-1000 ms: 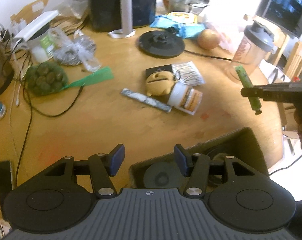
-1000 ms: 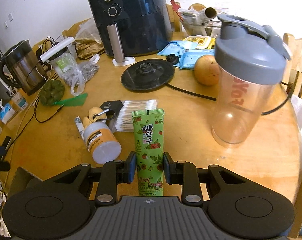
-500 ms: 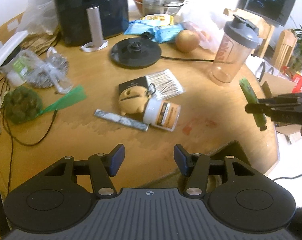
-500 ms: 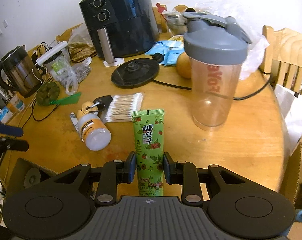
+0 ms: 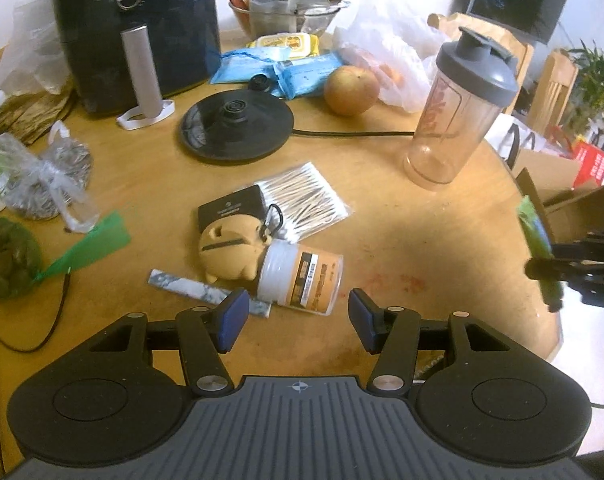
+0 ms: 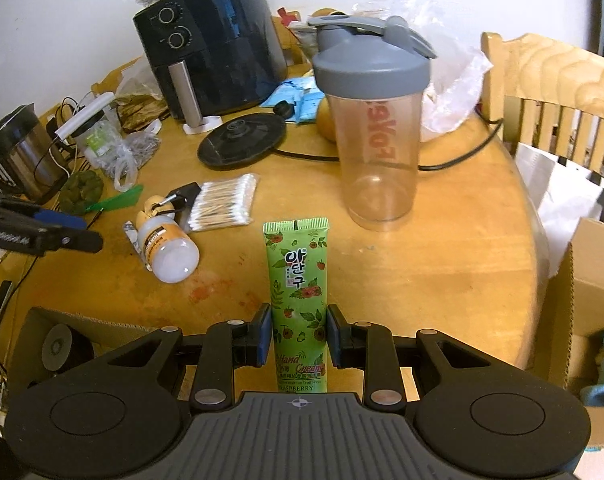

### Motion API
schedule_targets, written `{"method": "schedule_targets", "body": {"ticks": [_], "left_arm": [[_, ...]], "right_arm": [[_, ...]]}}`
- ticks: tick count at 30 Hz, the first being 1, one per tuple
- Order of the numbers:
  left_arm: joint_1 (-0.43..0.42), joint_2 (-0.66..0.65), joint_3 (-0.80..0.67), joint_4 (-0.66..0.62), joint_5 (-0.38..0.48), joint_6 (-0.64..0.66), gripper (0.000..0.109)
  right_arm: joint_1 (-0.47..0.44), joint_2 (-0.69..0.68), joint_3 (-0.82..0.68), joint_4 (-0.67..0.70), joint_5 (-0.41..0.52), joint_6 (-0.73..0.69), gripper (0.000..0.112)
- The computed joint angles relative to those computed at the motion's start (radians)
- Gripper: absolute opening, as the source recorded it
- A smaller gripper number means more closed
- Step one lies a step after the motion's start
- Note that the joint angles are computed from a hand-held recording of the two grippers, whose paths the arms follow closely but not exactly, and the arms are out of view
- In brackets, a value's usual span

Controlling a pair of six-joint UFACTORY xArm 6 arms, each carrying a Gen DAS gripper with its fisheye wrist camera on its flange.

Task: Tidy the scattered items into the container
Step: 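Grasp the white jar with orange label with the left tool while the right tool holds the tube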

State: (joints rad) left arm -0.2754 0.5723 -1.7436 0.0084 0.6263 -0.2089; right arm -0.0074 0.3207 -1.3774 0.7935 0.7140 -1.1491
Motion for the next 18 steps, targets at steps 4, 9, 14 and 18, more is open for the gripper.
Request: {"method": "schedule_targets", "body": {"ticks": [4, 9, 14, 18], "left_arm": [[0.001, 0.052, -0.061, -0.024, 0.024, 0.045, 0.055], [0.002, 0.106, -0.129, -0.043, 0.057, 0.087, 0.055], [0.000, 0.143, -0.173, -0.016, 0.061, 0.087, 0.071], [0.000, 0.175, -0.217, -0.024, 0.082, 0.110, 0.071]], "right_arm": [[-0.015, -0.009, 0.017, 0.008, -0.018, 0.010, 0.031], [-0.029, -0.011, 0.025, 0.001, -0.032, 0.029, 0.031], [-0.040, -0.014, 0.031, 0.003, -0.043, 0.042, 0.031], [-0.046, -0.015, 0.035, 0.002, -0.049, 0.052, 0.031]]}}
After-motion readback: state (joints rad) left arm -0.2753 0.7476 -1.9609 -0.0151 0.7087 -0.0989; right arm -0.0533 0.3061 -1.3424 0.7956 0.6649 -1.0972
